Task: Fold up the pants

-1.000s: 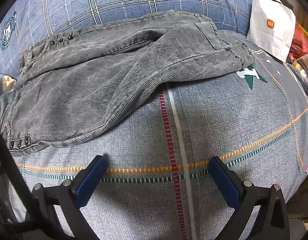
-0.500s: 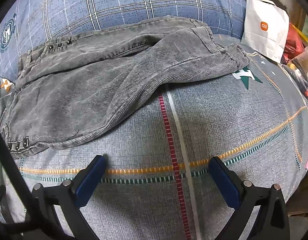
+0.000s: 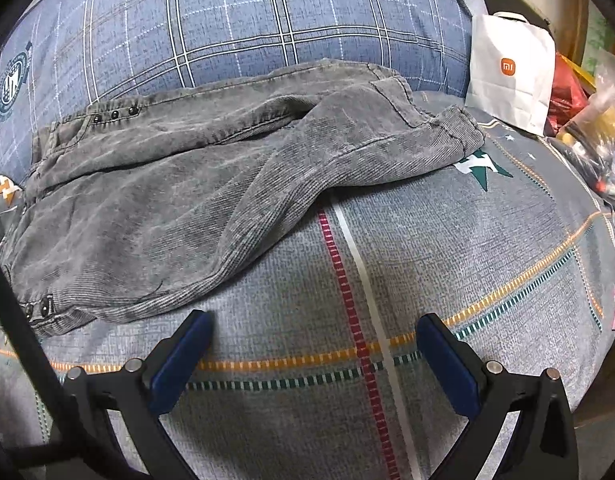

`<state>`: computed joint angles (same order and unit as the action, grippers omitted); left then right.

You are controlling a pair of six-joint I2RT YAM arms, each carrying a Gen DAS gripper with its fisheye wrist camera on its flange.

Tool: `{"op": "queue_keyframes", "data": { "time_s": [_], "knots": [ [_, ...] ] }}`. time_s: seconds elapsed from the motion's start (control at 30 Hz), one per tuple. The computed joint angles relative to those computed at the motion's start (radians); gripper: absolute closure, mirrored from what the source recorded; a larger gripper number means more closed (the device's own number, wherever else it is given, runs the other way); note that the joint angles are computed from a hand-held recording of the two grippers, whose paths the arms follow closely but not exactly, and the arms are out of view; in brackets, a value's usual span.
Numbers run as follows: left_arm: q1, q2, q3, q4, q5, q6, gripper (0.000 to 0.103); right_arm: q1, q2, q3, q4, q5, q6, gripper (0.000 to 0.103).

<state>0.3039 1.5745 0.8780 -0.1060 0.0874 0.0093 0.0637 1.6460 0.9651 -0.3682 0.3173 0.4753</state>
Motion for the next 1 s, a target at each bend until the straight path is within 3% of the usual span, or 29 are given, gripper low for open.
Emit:
{"op": "queue_keyframes", "data": {
  "time_s": [0.27, 0.67, 0.77, 0.83, 0.9, 1.0],
  "knots": [
    [0.021, -0.02, 0.033, -0.077, 0.053, 0.034, 0.0, 0.007, -0.008, -0.013, 0.012, 0.013, 0.002, 0.0],
    [0.006, -0.015, 0.048, -0.115, 0.043, 0.048, 0.0, 0.007, -0.007, -0.01, 0.006, 0.013, 0.006, 0.0],
    [-0.049, 0.04, 0.111, -0.235, 0.017, 0.103, 0.0, 0.01, 0.011, 0.014, -0.007, 0.021, 0.017, 0.0],
    [-0.088, 0.08, 0.142, -0.315, 0.063, 0.125, 0.0, 0.017, 0.029, 0.039, -0.028, 0.033, 0.022, 0.0],
    [-0.114, 0.052, 0.103, -0.297, 0.093, 0.102, 0.0, 0.015, 0.034, 0.059, -0.062, 0.021, 0.015, 0.0],
    [-0.193, -0.083, -0.018, -0.209, 0.058, 0.058, 0.0, -0.026, -0.011, 0.048, -0.128, -0.114, -0.036, 0.0]
  ]
}}
